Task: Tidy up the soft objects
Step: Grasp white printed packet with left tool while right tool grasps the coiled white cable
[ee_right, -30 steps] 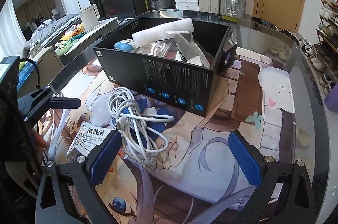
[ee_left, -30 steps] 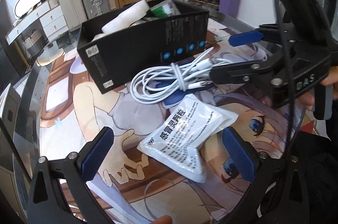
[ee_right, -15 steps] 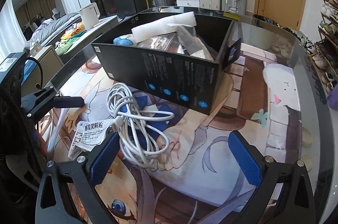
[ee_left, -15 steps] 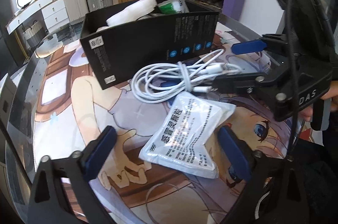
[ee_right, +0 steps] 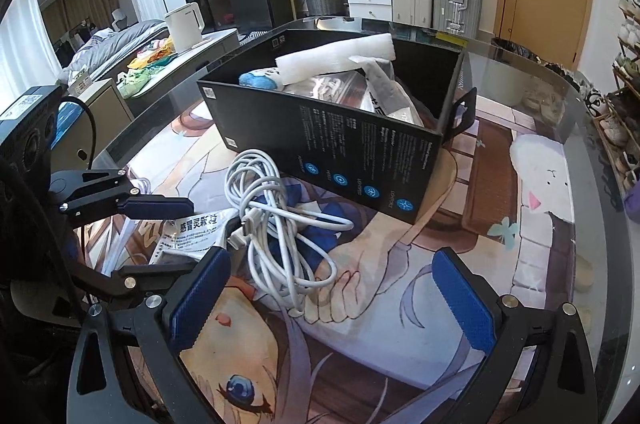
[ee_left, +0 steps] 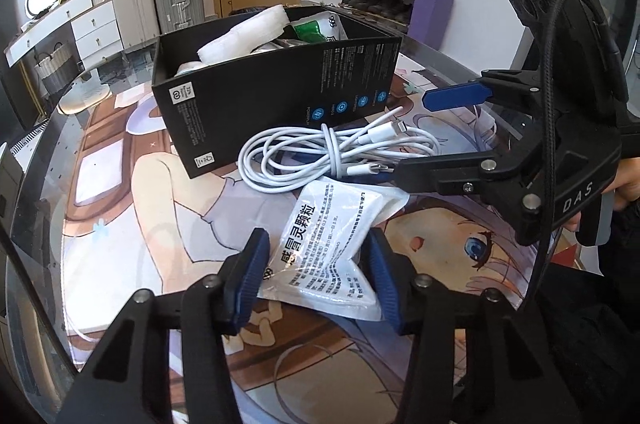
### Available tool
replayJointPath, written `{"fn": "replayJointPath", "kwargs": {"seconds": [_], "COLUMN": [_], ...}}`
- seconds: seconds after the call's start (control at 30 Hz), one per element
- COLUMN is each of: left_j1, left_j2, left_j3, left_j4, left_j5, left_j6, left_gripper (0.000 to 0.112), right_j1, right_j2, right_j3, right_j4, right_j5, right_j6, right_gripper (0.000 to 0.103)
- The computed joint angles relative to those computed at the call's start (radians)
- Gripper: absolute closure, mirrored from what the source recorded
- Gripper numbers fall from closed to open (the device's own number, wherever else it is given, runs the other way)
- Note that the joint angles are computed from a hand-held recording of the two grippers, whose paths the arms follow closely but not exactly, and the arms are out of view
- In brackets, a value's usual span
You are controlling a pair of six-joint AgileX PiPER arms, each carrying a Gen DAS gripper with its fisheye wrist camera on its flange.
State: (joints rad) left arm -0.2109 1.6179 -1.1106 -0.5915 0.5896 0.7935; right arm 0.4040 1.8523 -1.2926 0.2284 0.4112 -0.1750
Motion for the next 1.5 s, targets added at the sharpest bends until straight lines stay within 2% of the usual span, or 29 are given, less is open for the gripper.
{"fn": "replayJointPath", "kwargs": {"seconds": [0.13,0.47,0.63,0.8,0.97,1.2,1.23,1.5], "left_j1": [0.003,-0.005,-0.011,-0.011,-0.015,-0.015,-0.015,-0.003], "left_j2": [0.000,-0.002,-0.003,-0.004,-0.003,-0.001,-0.002,0.003], "left_j3": [-0.002,0.005,0.010,0.008,0.007,0.004,0.003,-0.007], "left_j4": [0.000,0.016,0.023,0.022,0.033,0.031,0.038,0.018], "left_j5": [0.003,-0.013,-0.021,-0.016,-0.019,-0.014,-0.014,0.006], "left_j6": [0.002,0.001,-0.005,-0.006,-0.016,-0.019,-0.028,-0.019], "left_gripper": [0.063,0.063,0.063,0.063,0.063,0.063,0.063,0.063], "right_j1": [0.007,0.036,0.047,0.067,0.061,0.033,0.032,0.014], "right_j2": [-0.005,0.071,0.109,0.132,0.135,0.108,0.101,0.068], "right_j3": [0.003,-0.077,-0.114,-0.136,-0.139,-0.091,-0.083,-0.037], "right_j4": [0.042,-0.052,-0.022,-0.049,0.073,0.249,0.256,0.315], "right_j5": [-0.016,-0.006,0.004,-0.008,-0.015,-0.027,-0.032,-0.052], "right_j6": [-0.031,0.137,0.143,0.172,0.053,-0.122,-0.132,-0.202], "right_gripper": [0.001,0.001,0.002,0.010,0.030,0.042,0.050,0.054]}}
